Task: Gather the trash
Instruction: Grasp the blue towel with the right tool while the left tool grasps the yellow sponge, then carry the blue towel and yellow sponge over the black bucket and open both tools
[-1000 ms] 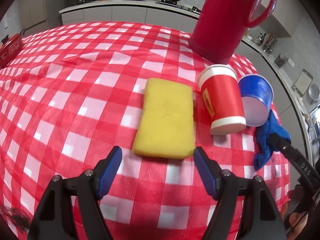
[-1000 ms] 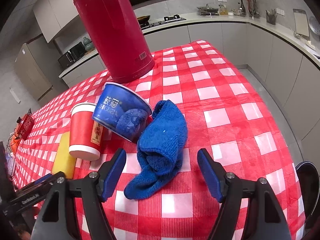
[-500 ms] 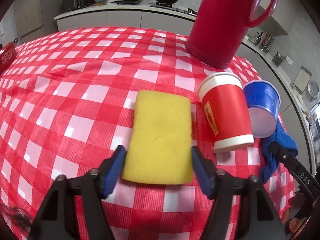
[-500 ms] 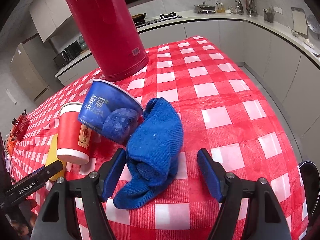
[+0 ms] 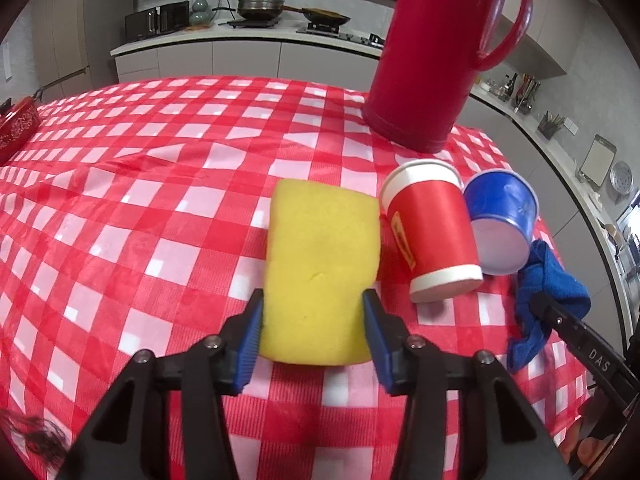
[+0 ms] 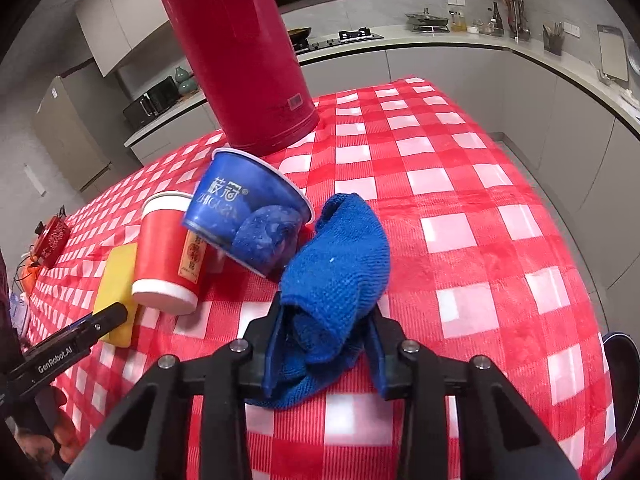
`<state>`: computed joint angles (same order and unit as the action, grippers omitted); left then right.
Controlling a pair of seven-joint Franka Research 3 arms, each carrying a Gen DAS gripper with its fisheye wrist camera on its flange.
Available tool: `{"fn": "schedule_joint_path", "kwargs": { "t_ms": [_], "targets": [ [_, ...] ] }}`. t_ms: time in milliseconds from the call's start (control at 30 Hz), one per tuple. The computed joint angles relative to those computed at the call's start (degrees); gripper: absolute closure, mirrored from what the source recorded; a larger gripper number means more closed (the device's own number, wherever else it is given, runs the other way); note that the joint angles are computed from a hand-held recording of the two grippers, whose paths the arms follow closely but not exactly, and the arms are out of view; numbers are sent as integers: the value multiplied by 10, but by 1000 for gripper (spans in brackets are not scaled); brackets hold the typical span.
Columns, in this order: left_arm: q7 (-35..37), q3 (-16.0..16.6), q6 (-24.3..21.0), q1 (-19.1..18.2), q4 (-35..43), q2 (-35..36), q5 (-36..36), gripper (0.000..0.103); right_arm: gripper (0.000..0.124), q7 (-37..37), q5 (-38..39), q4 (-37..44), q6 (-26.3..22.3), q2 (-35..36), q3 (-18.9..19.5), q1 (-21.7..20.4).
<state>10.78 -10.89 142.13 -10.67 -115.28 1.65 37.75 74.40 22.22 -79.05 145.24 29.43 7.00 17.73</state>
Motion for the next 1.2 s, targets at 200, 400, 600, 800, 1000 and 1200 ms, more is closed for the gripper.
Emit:
{"fn": "schedule_joint_path", "kwargs": {
  "t_ms": [200,400,600,800,1000,1200],
  "targets": [
    [-17,-12,-14,-12,-10,-16,-6,55,86,-45,41,-62,8,-48,15,-22],
    [-38,-24,-31,-27,-6,-21,-4,55,86,-94,89,-123,9,-98,15,-39],
    [-51,-37,-48,-50,16,-12,4,55,86,-130,122,-175,3,-144,5,-48],
    [-52,-44,-56,-77,54,13,15,55,86,-167,160,-227,0,-192,-9,-59],
    [-33,-44,-57,-106,112,55,22,55,86,-190,193,-260,-9,-229,-28,-72],
    [15,-38,-54,-138,198,120,15,55,86,-198,214,-286,-4,-257,-49,-87]
  ]
}}
